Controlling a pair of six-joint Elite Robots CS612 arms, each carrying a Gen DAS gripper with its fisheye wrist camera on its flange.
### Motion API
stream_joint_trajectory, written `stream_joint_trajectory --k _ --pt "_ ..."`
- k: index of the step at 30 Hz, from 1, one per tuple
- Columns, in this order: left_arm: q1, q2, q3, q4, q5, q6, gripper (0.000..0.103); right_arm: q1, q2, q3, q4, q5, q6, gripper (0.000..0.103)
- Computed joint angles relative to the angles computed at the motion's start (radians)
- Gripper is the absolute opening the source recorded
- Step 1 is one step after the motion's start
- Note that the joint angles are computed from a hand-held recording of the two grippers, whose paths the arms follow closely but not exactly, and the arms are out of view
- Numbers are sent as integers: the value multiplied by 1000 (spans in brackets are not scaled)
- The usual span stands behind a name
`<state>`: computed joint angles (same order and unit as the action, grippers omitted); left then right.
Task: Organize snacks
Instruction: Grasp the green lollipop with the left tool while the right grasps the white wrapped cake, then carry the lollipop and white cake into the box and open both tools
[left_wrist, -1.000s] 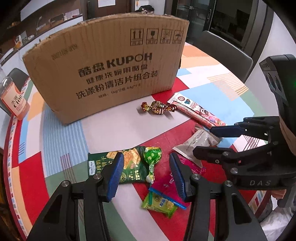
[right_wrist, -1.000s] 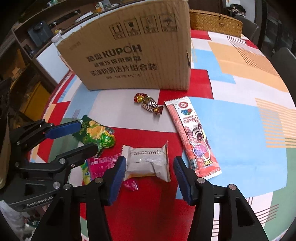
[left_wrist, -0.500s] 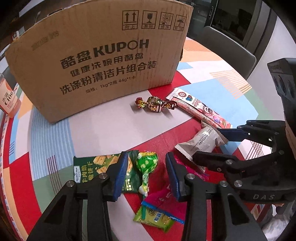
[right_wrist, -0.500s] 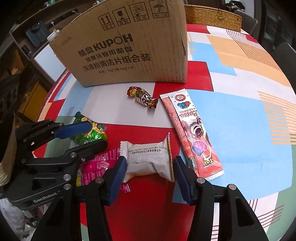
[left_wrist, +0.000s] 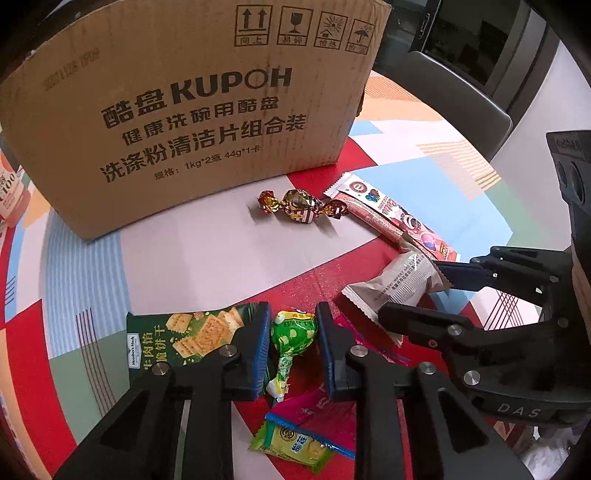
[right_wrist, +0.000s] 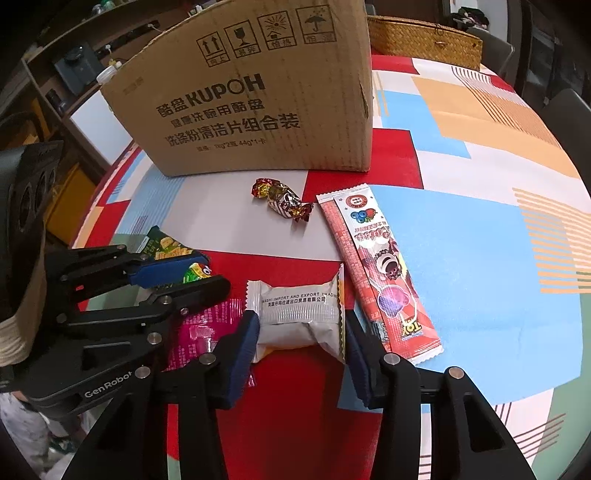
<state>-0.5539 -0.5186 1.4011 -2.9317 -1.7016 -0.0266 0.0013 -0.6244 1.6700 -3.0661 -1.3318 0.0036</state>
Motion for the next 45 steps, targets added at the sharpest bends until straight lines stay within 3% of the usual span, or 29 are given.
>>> stream_joint_trajectory --k 26,45 --pt "7 -79 102 -224 50 -62 25 12 -29 14 -119 -8 25 46" --pt "15 -110 101 -369 91 -49 25 17 -51 -14 -235 -9 31 46"
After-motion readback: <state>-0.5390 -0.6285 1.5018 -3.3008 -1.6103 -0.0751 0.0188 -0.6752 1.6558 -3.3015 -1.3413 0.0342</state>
